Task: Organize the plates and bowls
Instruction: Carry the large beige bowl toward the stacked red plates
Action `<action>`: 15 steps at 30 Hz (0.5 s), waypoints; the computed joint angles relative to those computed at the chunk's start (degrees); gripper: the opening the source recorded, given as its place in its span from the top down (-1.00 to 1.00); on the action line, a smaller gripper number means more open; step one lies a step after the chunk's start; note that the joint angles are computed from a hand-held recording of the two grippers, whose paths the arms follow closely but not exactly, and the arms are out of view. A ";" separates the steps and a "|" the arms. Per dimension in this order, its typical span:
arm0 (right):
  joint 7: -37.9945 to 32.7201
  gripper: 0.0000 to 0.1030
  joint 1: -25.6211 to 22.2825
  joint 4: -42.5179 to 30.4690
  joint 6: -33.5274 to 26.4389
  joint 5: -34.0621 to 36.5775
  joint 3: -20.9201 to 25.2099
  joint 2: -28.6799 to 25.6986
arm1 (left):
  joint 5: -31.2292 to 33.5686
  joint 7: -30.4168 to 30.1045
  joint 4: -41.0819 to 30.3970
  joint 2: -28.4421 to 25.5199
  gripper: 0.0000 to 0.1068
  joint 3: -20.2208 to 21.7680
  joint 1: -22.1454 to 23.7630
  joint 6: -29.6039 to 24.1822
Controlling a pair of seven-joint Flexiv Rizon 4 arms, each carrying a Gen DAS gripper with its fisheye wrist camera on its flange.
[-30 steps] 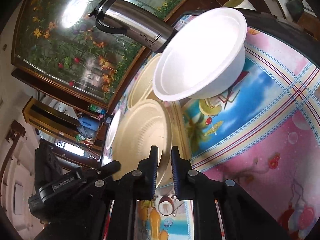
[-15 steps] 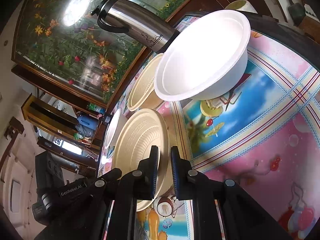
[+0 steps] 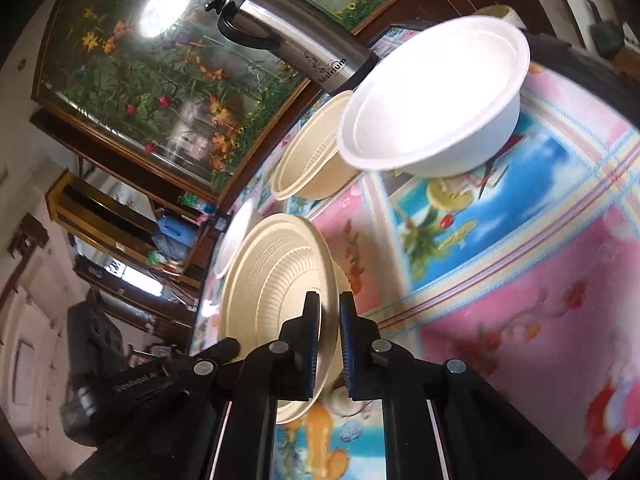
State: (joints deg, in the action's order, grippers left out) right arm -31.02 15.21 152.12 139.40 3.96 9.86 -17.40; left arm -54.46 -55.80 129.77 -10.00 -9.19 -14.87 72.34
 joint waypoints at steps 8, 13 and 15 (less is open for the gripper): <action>-0.59 0.82 7.80 -1.77 1.11 9.35 1.72 -0.41 | -6.49 6.84 3.47 4.71 0.80 2.00 0.03 -0.18; -2.01 0.82 12.65 -3.67 -2.29 13.74 1.90 2.53 | -11.42 11.87 5.69 8.24 0.80 4.49 -0.19 -0.79; -4.44 0.82 15.04 -5.15 -5.03 16.07 1.57 4.39 | -13.65 14.10 6.71 9.89 0.80 5.55 -0.24 -0.53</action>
State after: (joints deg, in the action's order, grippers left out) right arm -35.46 30.26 146.97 134.37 20.03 11.43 -13.01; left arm -68.11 -41.70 136.48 -0.11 -3.64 -15.10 71.81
